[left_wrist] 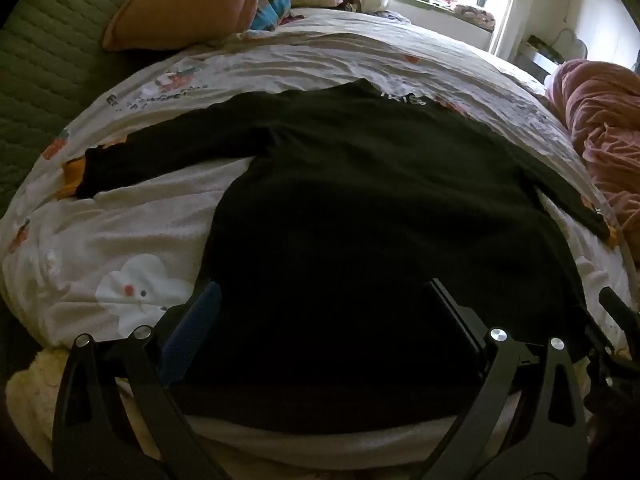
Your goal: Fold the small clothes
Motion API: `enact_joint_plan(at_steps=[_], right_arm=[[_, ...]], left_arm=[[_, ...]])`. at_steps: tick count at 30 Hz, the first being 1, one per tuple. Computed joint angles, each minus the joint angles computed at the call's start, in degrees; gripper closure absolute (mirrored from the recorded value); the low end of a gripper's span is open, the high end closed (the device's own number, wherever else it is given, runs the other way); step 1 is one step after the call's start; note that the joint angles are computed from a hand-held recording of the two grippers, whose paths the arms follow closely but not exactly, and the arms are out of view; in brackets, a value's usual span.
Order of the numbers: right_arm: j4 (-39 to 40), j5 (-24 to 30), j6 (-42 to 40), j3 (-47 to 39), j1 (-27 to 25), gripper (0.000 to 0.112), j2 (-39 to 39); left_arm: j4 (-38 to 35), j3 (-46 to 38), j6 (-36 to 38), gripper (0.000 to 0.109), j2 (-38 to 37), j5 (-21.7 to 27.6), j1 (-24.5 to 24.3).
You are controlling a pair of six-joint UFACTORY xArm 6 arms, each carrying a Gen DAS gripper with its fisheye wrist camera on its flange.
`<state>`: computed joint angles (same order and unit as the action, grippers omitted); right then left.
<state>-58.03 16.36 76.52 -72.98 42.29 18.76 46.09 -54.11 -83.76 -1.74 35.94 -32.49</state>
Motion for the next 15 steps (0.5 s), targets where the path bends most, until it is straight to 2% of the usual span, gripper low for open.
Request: enact_joint_plan(at_steps=[15], right_arm=[[0.3,-0.9,-0.4,0.2,0.0,0.013,-0.3]], left_arm=[[-0.9,0.2,1.0,0.015,-0.5,0.1,0.1]])
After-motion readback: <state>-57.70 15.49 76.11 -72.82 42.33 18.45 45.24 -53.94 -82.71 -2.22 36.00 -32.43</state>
